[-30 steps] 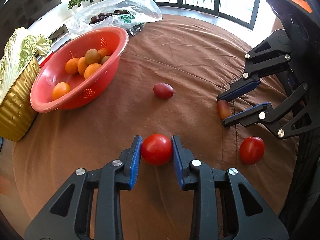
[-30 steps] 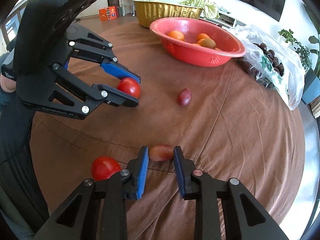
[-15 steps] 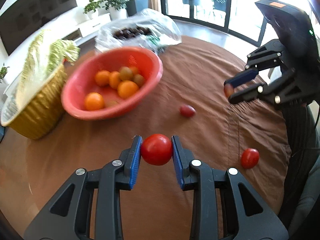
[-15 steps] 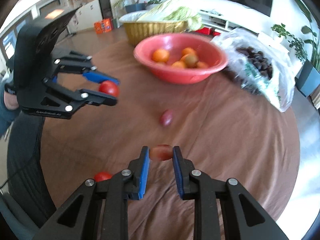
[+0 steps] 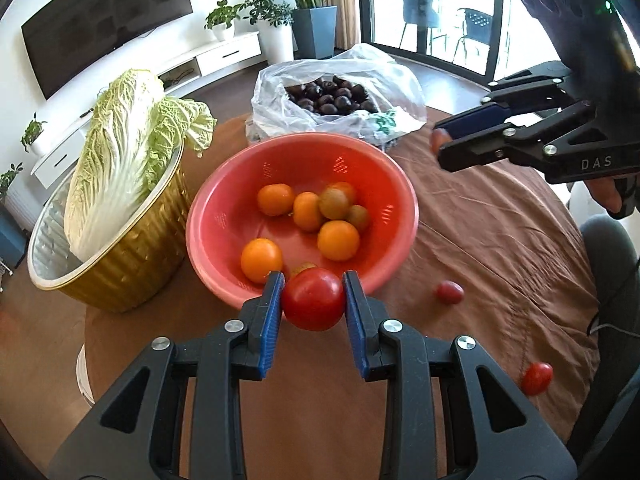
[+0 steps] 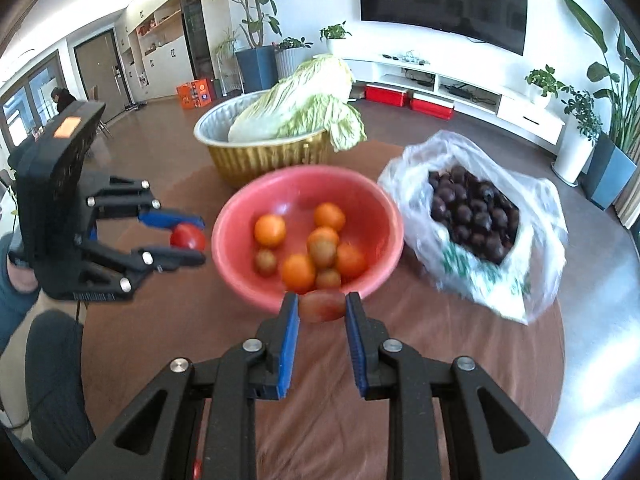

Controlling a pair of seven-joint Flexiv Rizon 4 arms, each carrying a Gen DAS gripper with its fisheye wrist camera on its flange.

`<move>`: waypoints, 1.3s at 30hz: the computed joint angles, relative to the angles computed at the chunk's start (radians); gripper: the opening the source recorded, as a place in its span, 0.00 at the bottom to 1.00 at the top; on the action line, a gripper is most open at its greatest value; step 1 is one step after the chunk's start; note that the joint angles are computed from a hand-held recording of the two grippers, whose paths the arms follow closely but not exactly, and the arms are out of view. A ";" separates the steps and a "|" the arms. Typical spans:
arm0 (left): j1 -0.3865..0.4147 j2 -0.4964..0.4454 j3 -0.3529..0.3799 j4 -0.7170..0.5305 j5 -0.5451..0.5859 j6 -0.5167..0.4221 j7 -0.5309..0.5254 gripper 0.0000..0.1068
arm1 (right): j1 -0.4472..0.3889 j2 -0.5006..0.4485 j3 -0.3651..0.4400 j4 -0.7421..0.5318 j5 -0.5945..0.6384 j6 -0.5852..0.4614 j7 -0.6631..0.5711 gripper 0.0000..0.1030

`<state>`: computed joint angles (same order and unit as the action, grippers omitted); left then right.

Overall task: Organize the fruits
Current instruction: 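Carry the tomato and plum over the red bowl and open both tools, then move both open tools back to the last tomato and plum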

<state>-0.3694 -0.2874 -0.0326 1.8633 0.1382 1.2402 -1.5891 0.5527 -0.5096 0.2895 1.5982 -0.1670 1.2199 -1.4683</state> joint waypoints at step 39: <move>-0.039 -0.139 0.083 -0.156 0.046 -0.030 -0.087 0.70 | 0.060 -0.234 -0.073 -0.317 -0.021 -0.181 0.006 0.36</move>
